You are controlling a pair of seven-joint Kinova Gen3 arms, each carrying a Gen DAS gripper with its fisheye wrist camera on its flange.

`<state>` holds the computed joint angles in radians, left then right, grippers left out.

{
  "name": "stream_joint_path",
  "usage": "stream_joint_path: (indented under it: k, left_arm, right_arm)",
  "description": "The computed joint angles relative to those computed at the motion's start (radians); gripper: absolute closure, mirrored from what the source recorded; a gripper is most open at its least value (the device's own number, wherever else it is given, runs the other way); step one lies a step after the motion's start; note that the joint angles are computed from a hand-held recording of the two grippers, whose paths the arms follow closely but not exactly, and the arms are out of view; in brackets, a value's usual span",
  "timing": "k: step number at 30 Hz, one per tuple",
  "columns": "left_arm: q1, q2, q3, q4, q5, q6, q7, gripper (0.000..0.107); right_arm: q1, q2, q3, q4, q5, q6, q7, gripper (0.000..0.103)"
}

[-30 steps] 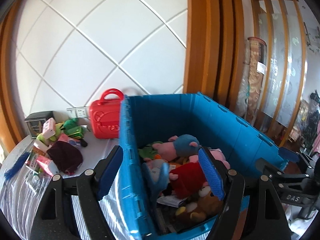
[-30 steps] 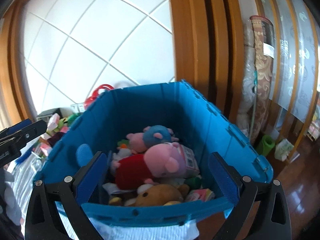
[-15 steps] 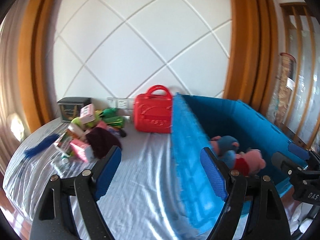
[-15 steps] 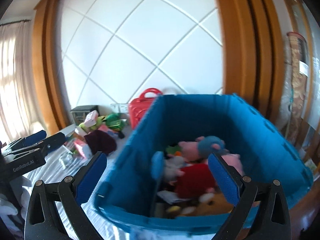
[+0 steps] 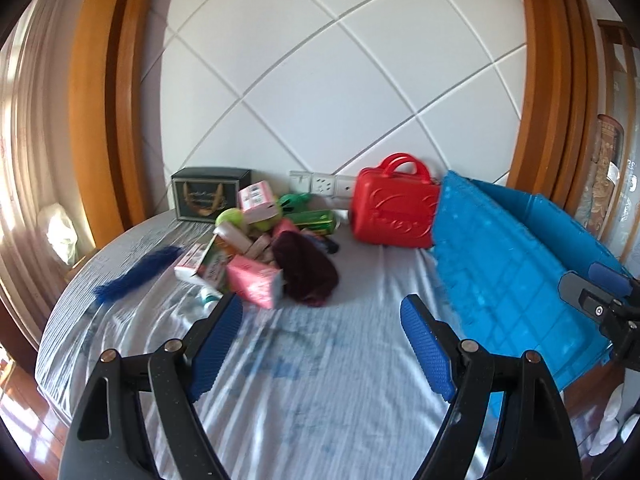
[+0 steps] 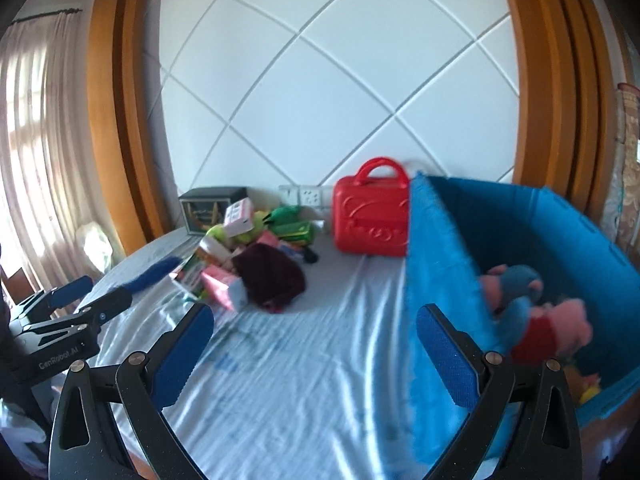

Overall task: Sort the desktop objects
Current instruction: 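Withdraw both open grippers from the bin back toward the pile, then grasp the white pill bottle with the left gripper while the right reaches the pink tissue pack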

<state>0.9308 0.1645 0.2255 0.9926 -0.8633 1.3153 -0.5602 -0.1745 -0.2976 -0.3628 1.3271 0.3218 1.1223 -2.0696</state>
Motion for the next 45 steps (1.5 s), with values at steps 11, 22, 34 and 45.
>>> stream_joint_path:
  k: [11,22,34,45]
  left_arm:
    - [-0.313,-0.179,-0.020,0.293,0.308,-0.160,-0.090,0.026]
    - [-0.446,-0.113,0.018,0.242,0.282,-0.017,-0.086,0.026]
    - [-0.446,0.007,-0.083,0.163,0.358,0.057,-0.152,0.026]
    - [-0.634,0.135,-0.139,0.110,0.615,-0.104,-0.462,0.026]
  right_arm:
    - [-0.084,0.187,-0.172,-0.093,0.173,0.182,-0.223,0.000]
    - [-0.146,0.312,0.057,-0.076,-0.067,0.020,-0.024,0.000]
    - [-0.178,0.486,0.234,-0.129,-0.279,-0.021,0.155,0.000]
    - [-0.287,0.694,0.290,-0.375,-0.222,0.109,0.069,0.000]
